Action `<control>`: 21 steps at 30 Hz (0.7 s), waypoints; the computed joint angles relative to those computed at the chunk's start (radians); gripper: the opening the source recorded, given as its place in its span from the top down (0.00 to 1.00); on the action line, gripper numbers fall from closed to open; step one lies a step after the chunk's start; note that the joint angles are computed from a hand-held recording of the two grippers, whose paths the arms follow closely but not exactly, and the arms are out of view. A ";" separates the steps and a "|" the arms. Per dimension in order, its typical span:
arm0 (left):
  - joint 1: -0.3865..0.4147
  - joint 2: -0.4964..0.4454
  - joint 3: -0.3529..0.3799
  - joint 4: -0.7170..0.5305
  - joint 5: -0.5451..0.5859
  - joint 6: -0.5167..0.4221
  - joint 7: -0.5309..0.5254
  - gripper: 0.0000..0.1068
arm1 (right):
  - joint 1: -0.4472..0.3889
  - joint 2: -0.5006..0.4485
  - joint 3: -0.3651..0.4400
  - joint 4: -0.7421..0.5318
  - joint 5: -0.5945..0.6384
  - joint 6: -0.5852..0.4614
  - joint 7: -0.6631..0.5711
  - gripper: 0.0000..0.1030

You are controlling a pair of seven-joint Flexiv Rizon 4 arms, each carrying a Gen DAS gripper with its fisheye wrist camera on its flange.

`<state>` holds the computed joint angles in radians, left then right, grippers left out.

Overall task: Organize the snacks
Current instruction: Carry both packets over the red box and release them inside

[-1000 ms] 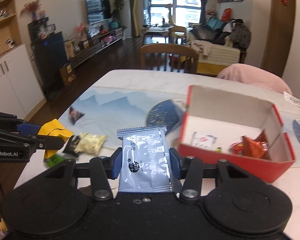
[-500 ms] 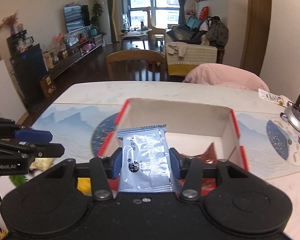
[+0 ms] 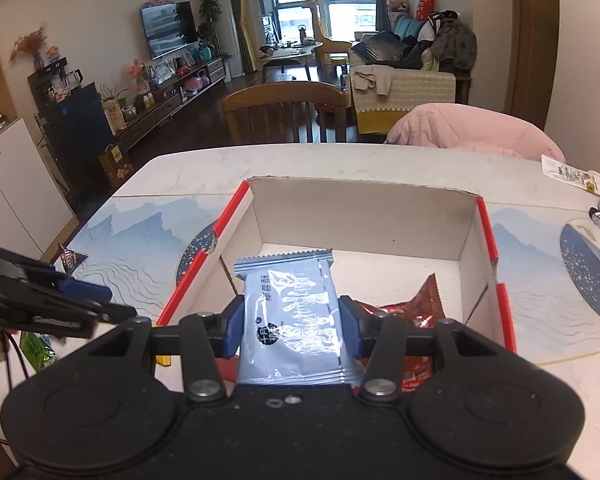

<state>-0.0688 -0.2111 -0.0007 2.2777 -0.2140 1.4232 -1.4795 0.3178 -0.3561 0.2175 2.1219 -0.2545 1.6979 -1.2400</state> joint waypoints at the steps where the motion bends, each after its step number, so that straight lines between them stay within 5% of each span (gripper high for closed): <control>1: -0.022 -0.019 0.031 -0.022 0.035 -0.019 -0.052 0.47 | -0.018 -0.009 0.019 -0.010 0.002 -0.004 -0.004 0.55; 10: -0.102 -0.142 0.136 -0.143 0.208 -0.137 -0.350 0.47 | -0.037 -0.045 0.029 -0.045 0.004 -0.013 -0.025 0.55; 17: -0.112 -0.181 0.153 -0.189 0.293 -0.164 -0.455 0.48 | -0.052 -0.063 0.044 -0.061 0.001 -0.009 -0.042 0.55; 21: -0.117 -0.186 0.161 -0.199 0.326 -0.170 -0.495 0.64 | -0.077 -0.070 0.069 -0.072 0.003 -0.018 -0.056 0.55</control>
<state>-0.1862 -0.3970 0.1599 2.0790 0.1123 1.2531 -1.9745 0.2412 -0.4265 0.2864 2.0504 -0.2519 1.6801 -1.2962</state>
